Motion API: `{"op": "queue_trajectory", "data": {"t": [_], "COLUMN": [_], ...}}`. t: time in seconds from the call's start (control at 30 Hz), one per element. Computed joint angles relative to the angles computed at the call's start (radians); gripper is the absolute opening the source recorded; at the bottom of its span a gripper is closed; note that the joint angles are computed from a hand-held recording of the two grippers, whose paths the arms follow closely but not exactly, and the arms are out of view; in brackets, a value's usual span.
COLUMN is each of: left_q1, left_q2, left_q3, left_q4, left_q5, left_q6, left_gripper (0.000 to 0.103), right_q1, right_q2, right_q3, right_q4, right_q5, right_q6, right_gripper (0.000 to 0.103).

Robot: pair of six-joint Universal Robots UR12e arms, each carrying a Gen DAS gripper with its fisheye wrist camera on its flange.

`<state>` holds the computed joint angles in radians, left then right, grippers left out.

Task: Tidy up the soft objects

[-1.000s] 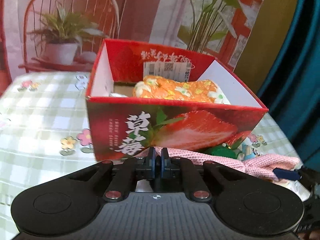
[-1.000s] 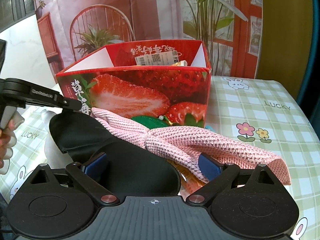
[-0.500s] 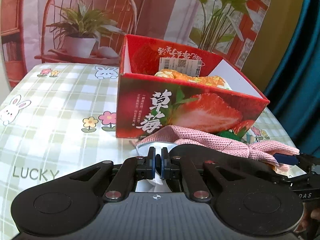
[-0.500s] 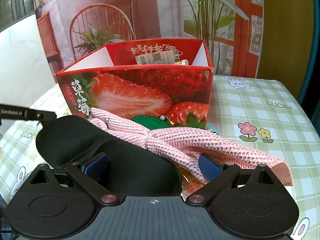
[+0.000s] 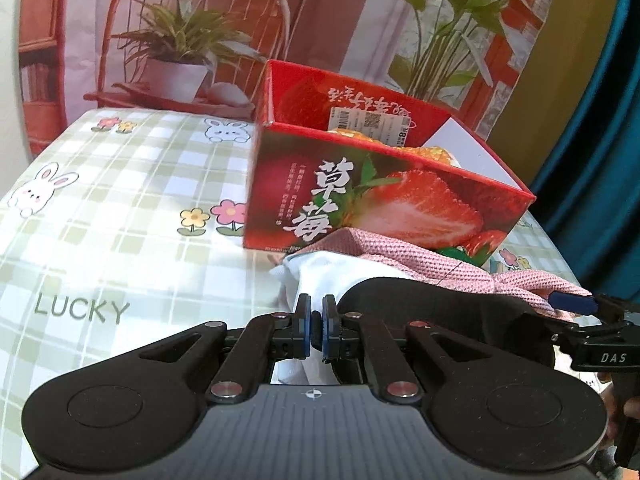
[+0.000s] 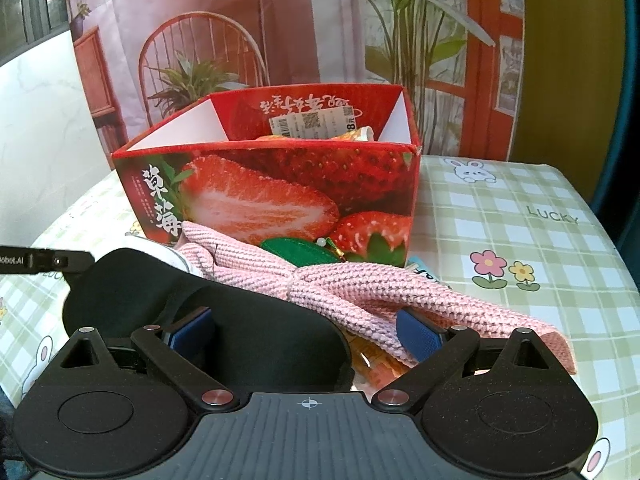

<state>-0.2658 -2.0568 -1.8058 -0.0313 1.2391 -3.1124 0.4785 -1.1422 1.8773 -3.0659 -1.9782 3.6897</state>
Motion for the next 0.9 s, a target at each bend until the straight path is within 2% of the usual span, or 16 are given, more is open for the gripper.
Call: {"op": "queue_trajectory", "data": {"t": [0.17,0.27,0.47,0.53,0.63,0.73,0.8,0.87,0.9], "left_q1": [0.003,0.006,0.006,0.008,0.021,0.025,0.029,0.037,0.042], "left_q2": [0.002,0.001,0.001,0.002,0.003,0.007,0.010,0.010,0.010], "left_q3": [-0.007,-0.007,-0.009,-0.011,-0.012,-0.017,-0.023,-0.030,-0.033], "left_q4": [0.003,-0.005,-0.005,0.002,0.002,0.004,0.015,0.024,0.029], "left_q5": [-0.007,-0.016,-0.024,-0.029,-0.072,-0.081,-0.092,-0.120,-0.138], "left_q6": [-0.013,-0.020,-0.033,-0.044,-0.078,-0.088,-0.096,-0.117,-0.126], "left_gripper": [0.006,0.006,0.006,0.006,0.008,0.018,0.040,0.049,0.049], "right_q1": [0.002,0.000,-0.009,-0.014,-0.016,-0.021,-0.024,-0.025,-0.024], "right_q2": [-0.022,-0.036,-0.042,-0.037,-0.029,-0.023,-0.019,-0.016,-0.014], "right_q3": [0.020,0.037,0.052,0.050,0.040,0.036,0.032,0.027,0.024], "right_q4": [0.004,0.005,-0.006,-0.016,0.000,-0.001,0.003,0.008,0.011], "right_q5": [0.000,0.018,0.079,0.113,0.123,0.131,0.133,0.131,0.129], "right_q6": [0.013,0.027,0.045,0.033,0.028,0.048,0.056,0.058,0.058], "right_gripper": [0.093,0.087,0.066,0.055,0.052,0.051,0.051,0.051,0.051]}}
